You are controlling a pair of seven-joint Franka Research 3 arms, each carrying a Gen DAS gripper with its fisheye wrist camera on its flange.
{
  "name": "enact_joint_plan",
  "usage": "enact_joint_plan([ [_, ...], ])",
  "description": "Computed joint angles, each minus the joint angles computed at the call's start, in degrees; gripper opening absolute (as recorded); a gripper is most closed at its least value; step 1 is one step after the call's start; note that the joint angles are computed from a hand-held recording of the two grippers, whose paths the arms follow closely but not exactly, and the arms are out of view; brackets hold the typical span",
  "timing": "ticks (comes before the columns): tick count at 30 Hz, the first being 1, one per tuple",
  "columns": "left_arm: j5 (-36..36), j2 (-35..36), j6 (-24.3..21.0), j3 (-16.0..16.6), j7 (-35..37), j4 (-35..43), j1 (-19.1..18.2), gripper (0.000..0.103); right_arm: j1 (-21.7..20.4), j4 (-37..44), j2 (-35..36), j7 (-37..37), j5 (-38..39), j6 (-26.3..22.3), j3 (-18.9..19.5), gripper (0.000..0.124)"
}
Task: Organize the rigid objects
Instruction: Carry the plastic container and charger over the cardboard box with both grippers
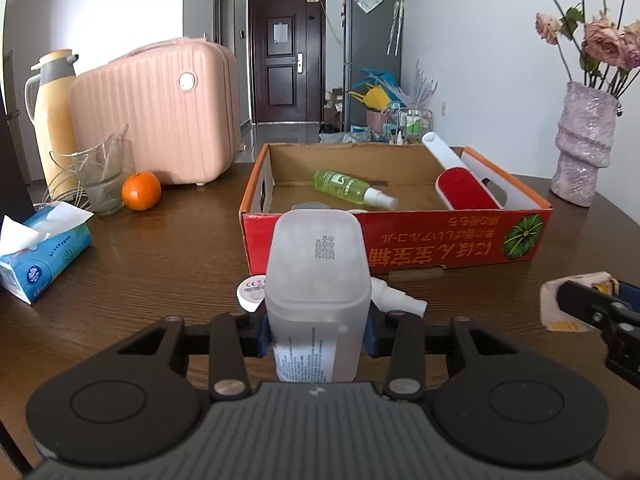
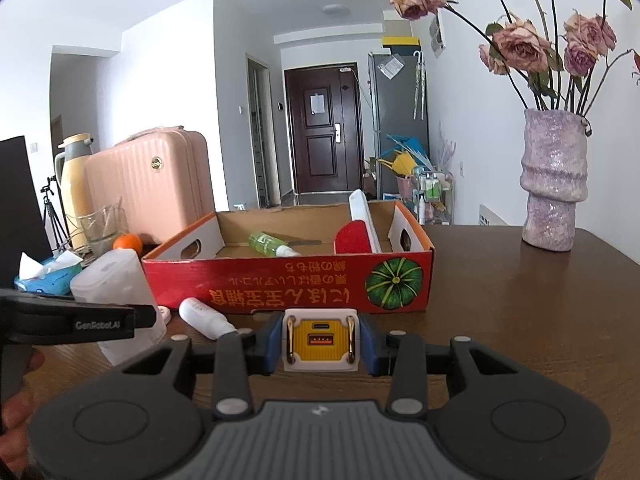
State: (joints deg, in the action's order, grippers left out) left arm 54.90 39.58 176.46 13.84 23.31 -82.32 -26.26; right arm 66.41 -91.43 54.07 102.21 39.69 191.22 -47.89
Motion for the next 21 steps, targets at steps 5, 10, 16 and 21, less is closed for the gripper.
enact_joint_plan([
  [5,6.6,-2.4,3.6,8.0,-10.0,-3.8,-6.0,0.042,0.6,-0.5,-0.3,-1.4,1.0,1.5,0.2,0.038],
  [10,14.3,-4.3,4.3,11.4,-18.4,-5.7,-8.9,0.042,1.2,-1.3,-1.3,-5.1,3.9,3.2,1.3,0.038],
  [16,25.5,-6.1,4.9,13.5,-29.9,-6.8,-10.8,0.042,2.2,-2.5,-2.5,-9.3,8.1,5.0,2.4,0.038],
  [21,35.5,-7.9,4.6,13.5,-39.4,-7.4,-11.3,0.042,3.0,-2.9,-3.2,-12.7,11.7,6.1,3.1,0.038],
])
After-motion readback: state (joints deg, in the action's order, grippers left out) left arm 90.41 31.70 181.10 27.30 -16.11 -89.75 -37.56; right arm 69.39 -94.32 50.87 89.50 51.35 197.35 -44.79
